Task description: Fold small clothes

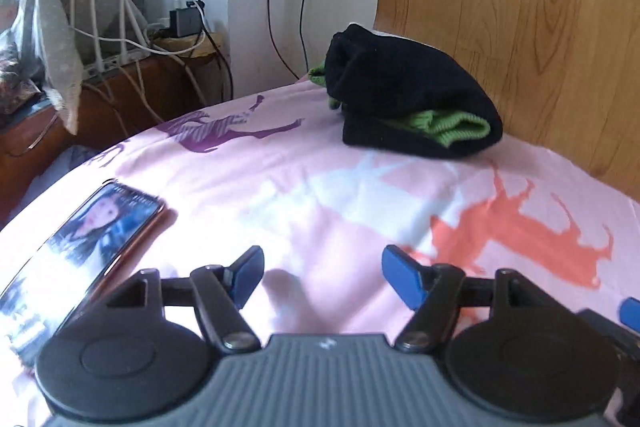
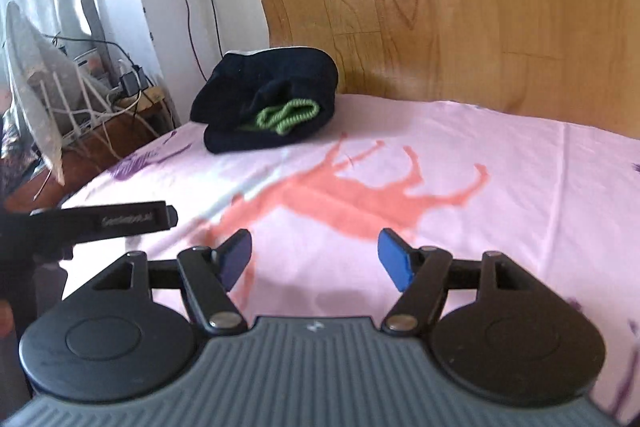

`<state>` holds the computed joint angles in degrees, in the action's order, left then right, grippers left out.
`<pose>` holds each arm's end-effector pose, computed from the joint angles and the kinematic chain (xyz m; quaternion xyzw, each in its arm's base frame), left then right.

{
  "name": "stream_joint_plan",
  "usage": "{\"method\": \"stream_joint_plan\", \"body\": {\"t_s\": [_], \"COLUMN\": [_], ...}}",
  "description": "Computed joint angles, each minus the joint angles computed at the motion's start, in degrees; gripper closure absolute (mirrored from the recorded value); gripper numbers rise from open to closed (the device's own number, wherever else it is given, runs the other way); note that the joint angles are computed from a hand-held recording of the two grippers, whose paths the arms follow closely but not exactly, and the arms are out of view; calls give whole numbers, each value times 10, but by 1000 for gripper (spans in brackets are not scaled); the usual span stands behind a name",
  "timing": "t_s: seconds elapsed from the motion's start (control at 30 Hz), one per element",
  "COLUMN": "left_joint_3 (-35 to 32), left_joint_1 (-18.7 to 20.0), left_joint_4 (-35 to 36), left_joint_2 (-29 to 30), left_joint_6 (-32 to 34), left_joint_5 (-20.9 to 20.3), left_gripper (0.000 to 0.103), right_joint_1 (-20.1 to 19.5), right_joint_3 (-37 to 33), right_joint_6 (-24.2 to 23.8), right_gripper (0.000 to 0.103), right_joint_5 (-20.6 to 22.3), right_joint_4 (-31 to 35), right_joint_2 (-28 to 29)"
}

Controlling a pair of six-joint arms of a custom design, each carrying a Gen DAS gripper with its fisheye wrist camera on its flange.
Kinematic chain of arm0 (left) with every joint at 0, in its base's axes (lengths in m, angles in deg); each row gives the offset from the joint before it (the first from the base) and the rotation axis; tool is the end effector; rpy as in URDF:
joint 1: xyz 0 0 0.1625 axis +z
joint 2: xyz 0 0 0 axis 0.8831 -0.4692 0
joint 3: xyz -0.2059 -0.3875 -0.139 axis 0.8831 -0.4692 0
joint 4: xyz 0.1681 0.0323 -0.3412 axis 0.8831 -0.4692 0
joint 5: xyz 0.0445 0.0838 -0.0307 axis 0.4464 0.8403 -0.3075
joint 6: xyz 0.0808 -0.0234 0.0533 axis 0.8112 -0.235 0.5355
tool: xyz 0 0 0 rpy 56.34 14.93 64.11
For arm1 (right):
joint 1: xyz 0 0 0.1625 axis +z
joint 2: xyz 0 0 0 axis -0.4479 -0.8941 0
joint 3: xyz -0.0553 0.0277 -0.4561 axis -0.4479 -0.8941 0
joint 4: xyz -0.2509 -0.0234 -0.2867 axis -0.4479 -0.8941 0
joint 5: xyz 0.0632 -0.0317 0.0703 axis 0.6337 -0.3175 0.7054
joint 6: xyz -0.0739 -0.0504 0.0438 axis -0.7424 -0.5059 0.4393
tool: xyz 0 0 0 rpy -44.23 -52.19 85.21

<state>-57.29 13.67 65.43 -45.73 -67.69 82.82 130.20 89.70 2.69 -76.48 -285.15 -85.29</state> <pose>0.0032 -0.7929 0.2274 0.1299 0.8340 -0.4017 0.3554 0.2727 -0.7382 -0.0837 0.1578 -0.8543 0.4451 0.2173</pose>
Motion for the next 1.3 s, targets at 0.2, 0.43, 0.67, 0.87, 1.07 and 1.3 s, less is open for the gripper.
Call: {"method": "stream_joint_plan", "body": {"t_s": [0.2,0.43,0.67,0.87,1.07,1.3], "left_joint_3": [107,177,170,175,174,187], "left_joint_1": [-9,-14,-14,-15,-15,-17], "left_joint_4": [-77,-150,-145,-152,-156,-174], "left_joint_2": [-44,-71,-67,-68,-69,-73], "left_joint_6": [25,67,73,86,86,98], "left_joint_5": [-14,-19,-18,-16,-21,-23], "left_gripper": [36,32,29,23,16,8], "right_joint_1": [2,-1,-4,-4,-5,-5], "right_joint_3": [62,79,82,87,88,91], "right_joint_6": [-7,-6,17,33,33,36], "right_gripper": [28,27,24,21,19,18], "right_joint_5": [-4,8,10,10,12,12], "right_joint_4": [-91,-132,-126,-121,-121,-122], "right_joint_2": [-9,-9,-12,-16,-17,-18]}}
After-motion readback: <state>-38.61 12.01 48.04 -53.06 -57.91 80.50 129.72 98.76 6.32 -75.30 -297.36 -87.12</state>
